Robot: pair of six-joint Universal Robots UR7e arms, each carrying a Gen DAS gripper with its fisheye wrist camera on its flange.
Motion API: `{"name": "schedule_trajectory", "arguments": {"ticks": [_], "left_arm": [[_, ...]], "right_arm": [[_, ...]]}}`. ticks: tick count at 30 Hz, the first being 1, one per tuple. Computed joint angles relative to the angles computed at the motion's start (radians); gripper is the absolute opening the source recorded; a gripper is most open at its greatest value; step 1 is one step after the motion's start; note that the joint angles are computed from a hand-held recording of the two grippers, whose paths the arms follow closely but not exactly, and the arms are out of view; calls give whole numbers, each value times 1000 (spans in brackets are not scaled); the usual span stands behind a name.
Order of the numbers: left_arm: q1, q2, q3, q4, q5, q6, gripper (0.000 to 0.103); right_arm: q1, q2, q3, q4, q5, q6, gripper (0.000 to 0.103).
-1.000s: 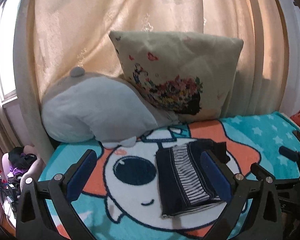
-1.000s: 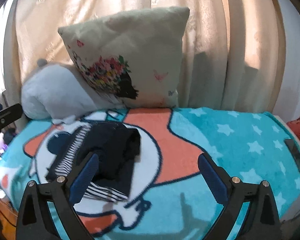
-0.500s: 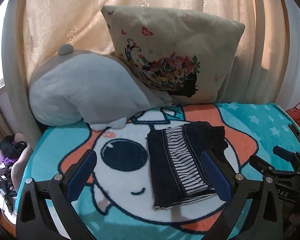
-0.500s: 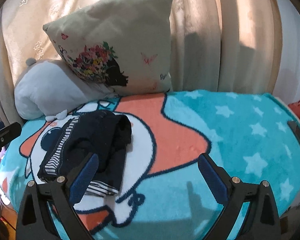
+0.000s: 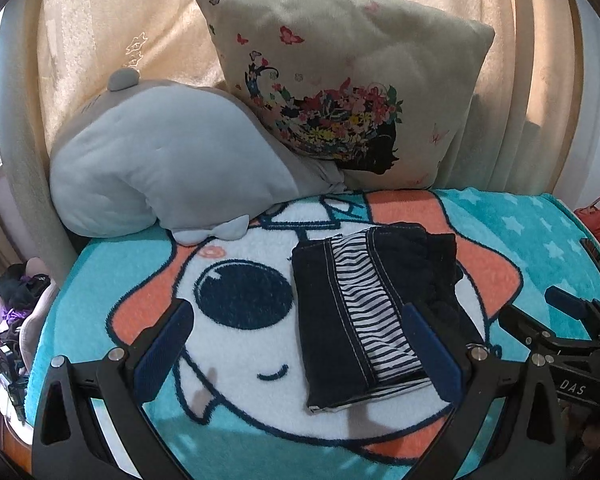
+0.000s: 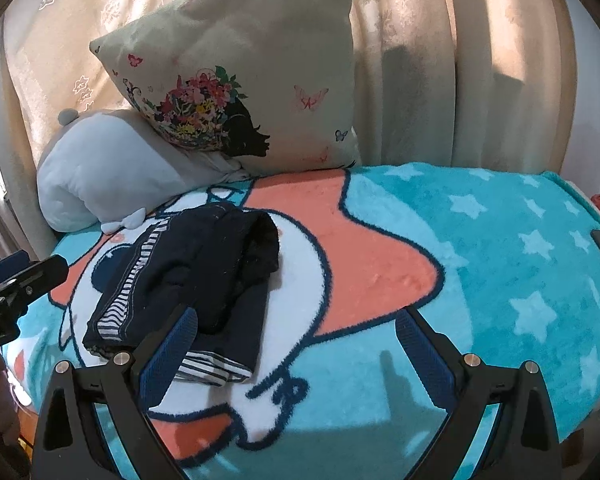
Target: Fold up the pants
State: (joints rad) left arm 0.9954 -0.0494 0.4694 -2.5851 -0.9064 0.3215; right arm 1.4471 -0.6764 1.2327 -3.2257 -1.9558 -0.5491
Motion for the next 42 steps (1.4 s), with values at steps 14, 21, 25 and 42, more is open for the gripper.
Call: {"name": "schedule_trajectory", "arguments": {"ticks": [14, 21, 25, 42], "left_arm": [[6, 7, -16, 36, 1, -23, 103], [9, 9, -26, 51, -3, -32, 103], [12, 7, -26, 66, -6, -45, 103], [21, 6, -36, 66, -16, -45, 103]], "right_arm": [[-7, -2, -4, 44, 17, 34, 101], [-8, -2, -5, 59, 20, 51, 101], [-8, -1, -8, 70, 21, 56, 101], [-3, 4, -13, 88, 17, 56, 101]]}}
